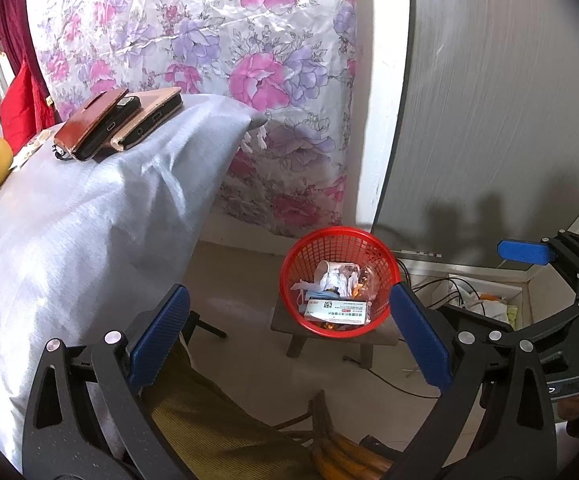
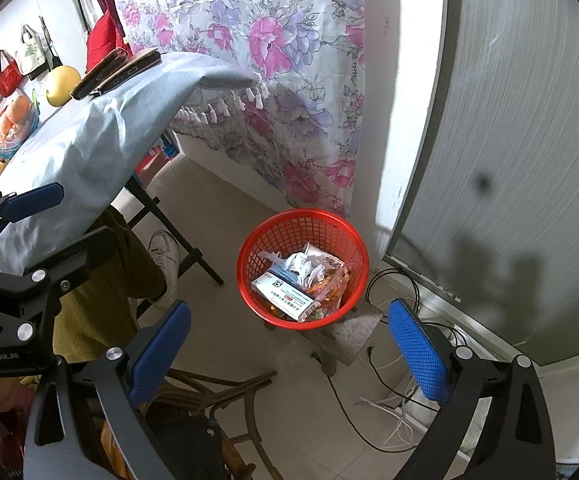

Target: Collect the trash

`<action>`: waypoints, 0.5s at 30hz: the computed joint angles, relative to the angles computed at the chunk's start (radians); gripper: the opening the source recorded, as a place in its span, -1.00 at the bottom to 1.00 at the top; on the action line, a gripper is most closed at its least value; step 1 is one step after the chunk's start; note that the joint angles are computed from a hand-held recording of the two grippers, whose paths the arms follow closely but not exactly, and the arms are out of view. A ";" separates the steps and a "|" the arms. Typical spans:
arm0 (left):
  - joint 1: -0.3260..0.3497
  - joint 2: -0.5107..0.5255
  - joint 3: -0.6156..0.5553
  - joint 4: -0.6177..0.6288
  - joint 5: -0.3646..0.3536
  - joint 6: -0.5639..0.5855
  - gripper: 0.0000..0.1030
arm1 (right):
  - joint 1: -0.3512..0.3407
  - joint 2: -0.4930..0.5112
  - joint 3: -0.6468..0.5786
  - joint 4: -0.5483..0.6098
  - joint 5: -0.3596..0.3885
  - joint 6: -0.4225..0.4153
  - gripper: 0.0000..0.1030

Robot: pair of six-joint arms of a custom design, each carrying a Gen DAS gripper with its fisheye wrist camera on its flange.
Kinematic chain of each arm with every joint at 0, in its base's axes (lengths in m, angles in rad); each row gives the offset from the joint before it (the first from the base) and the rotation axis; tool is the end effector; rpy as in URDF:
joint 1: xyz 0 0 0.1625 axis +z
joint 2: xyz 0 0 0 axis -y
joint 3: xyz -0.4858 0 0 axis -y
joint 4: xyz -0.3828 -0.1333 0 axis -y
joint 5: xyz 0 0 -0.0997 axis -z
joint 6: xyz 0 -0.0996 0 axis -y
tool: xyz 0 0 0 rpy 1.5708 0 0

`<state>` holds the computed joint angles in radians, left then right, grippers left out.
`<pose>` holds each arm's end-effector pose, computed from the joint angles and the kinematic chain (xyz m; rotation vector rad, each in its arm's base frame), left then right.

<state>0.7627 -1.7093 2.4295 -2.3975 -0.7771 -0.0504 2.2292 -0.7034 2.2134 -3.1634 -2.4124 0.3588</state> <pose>-0.0954 -0.3738 0.3323 0.8407 2.2573 -0.5368 0.3518 -0.3583 0.0367 0.3111 -2.3558 0.6035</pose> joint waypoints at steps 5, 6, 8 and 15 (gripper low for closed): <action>0.001 0.001 -0.002 0.003 0.000 0.000 0.87 | 0.001 0.002 -0.002 0.004 0.000 0.003 0.89; 0.002 0.001 -0.002 0.003 -0.001 0.000 0.87 | 0.000 -0.001 -0.001 0.003 0.000 0.001 0.89; 0.002 0.001 -0.002 0.002 -0.001 0.001 0.87 | 0.001 0.001 -0.001 0.002 -0.001 0.002 0.89; 0.003 0.002 -0.002 0.001 -0.001 0.003 0.87 | 0.000 -0.002 -0.001 0.004 0.001 0.001 0.89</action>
<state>0.7660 -1.7070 2.4280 -2.3970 -0.7780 -0.0477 2.2290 -0.7053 2.2127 -3.1598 -2.4117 0.3596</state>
